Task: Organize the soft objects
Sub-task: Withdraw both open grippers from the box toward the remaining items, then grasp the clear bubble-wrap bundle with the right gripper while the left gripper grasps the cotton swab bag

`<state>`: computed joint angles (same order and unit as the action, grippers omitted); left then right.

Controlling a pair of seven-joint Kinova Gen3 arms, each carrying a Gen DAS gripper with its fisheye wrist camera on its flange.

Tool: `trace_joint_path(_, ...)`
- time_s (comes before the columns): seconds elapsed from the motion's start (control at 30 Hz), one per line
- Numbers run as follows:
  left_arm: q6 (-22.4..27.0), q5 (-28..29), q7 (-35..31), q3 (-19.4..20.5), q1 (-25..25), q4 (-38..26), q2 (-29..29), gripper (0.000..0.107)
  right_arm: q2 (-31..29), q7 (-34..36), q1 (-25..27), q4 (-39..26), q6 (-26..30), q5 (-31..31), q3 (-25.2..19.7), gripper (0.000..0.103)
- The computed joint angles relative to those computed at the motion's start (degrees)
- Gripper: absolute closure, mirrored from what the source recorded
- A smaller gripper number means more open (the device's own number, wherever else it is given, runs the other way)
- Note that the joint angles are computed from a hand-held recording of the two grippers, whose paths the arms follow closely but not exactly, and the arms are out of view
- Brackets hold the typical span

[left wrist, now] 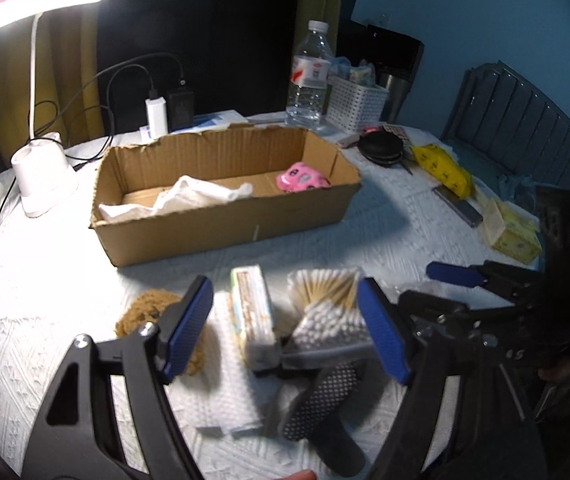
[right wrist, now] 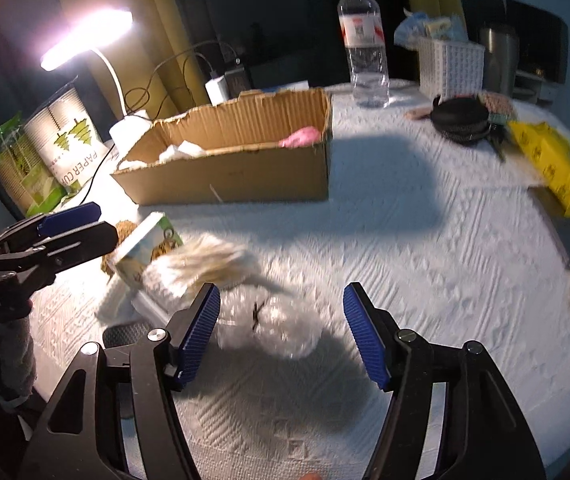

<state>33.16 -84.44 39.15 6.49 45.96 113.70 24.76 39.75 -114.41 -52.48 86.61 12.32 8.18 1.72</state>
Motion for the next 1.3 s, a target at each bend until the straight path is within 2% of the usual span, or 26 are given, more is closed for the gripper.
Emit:
trace_joint_path(0.23,1.25,4.62,-4.17,-0.09,1.92,-2.56,1.68,0.032,1.33,3.45,5.15,0.72,-1.43,-2.26,-6.02,0.035)
trace_joint_path(0.33,1.34,6.95,-6.6,-0.84,2.96,-4.0,2.5,0.032,2.24,6.67,8.46,0.47,-0.92,-3.38,-10.15,0.035)
trace_joint_path(0.4,1.46,8.74,-8.49,-1.41,3.67,-5.06,3.06,0.032,2.39,7.92,8.73,1.34,-2.26,-4.09,-10.54,0.035)
trace_joint_path(0.47,1.62,10.64,-10.47,-2.02,4.39,-6.14,3.54,0.032,2.27,8.95,9.16,2.02,-3.18,-4.54,-11.06,0.039)
trace_joint_path(0.5,1.66,11.45,-11.34,-2.4,4.8,-6.65,3.75,0.032,2.34,10.24,10.57,2.3,-3.62,-5.03,-12.7,0.046)
trace_joint_path(0.57,1.78,13.14,-13.44,-3.07,5.51,-7.78,4.21,0.032,2.27,11.77,11.9,3.05,-4.42,-5.81,-14.1,0.047)
trace_joint_path(0.73,1.66,17.55,-19.0,-4.78,6.71,-10.85,5.69,0.032,1.11,13.38,11.71,5.38,-6.63,-7.24,-13.14,0.049)
trace_joint_path(1.03,0.94,26.72,-29.96,-7.28,6.81,-16.57,9.0,0.032,-1.51,12.31,8.8,9.46,-9.81,-8.87,-6.68,0.049)
trace_joint_path(1.3,3.24,34.49,-39.33,-9.69,7.58,-21.31,12.32,0.032,-2.31,12.3,9.75,11.06,-11.02,-9.26,-6.15,0.049)
